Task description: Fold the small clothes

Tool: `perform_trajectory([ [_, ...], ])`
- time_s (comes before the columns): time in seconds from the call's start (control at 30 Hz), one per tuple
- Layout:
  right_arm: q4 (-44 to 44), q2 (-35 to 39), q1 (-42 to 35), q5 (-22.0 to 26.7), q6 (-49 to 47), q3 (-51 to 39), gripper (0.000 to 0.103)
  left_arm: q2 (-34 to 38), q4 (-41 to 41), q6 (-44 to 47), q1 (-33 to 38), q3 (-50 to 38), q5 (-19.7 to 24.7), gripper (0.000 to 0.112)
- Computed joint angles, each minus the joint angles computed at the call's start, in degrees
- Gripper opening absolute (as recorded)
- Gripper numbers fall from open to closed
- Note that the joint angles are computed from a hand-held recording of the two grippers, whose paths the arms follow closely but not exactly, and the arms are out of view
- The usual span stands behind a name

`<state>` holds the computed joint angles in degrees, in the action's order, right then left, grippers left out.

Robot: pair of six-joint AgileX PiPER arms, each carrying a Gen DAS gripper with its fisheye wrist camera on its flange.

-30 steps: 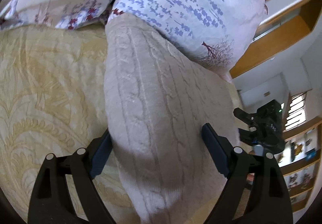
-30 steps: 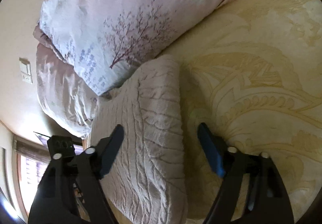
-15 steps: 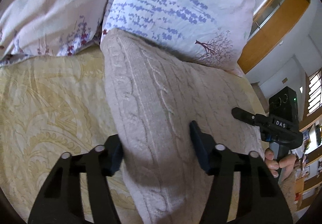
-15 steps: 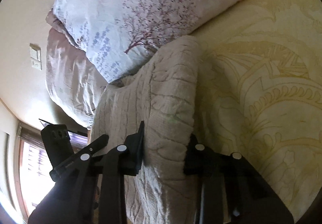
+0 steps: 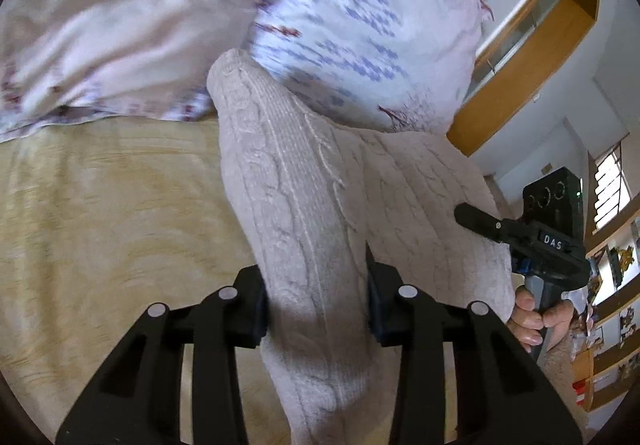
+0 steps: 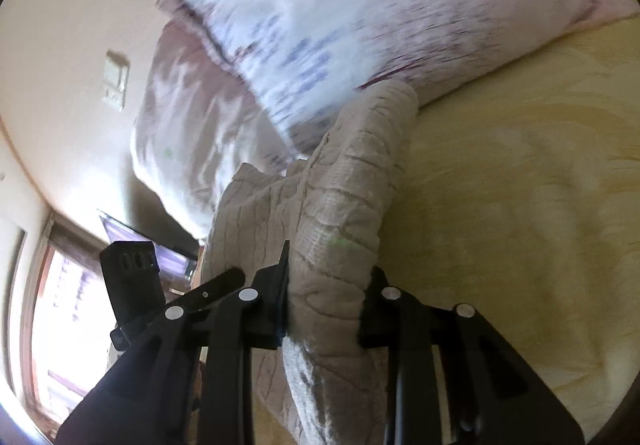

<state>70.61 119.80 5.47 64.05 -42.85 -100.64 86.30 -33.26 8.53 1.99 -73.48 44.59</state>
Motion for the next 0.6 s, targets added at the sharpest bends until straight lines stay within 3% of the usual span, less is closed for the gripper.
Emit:
perform_trajectory([
  [0.2,-1.4,-0.6,8.3,-6.4,-1.7,-0.5,0.025,-6.9,-1.2,6.1,9.9,4.3,3.4,0.038],
  [0.3,-4.1,-0.7,12.6,-12.9,-2.2,0.3,0.024,-5.6,-3.9,10.5,15.1,4.9,4.8,0.039],
  [0.4,-15.2,2.2,16.6,-18.5,8.1,-3.1,0.025,-1.1,-6.7,12.9,19.6,5.8,5.0,0.043],
  [0.5,-14.8,3.7,15.8,-16.7,10.2,-4.3,0.030,1.0,-16.3,18.7,23.6,9.0,5.4,0.053],
  [0.6,-12.6,3.3,13.3,-13.5,10.3,-4.5,0.034,-1.0,-14.8,17.9,23.1,10.1,3.3,0.060],
])
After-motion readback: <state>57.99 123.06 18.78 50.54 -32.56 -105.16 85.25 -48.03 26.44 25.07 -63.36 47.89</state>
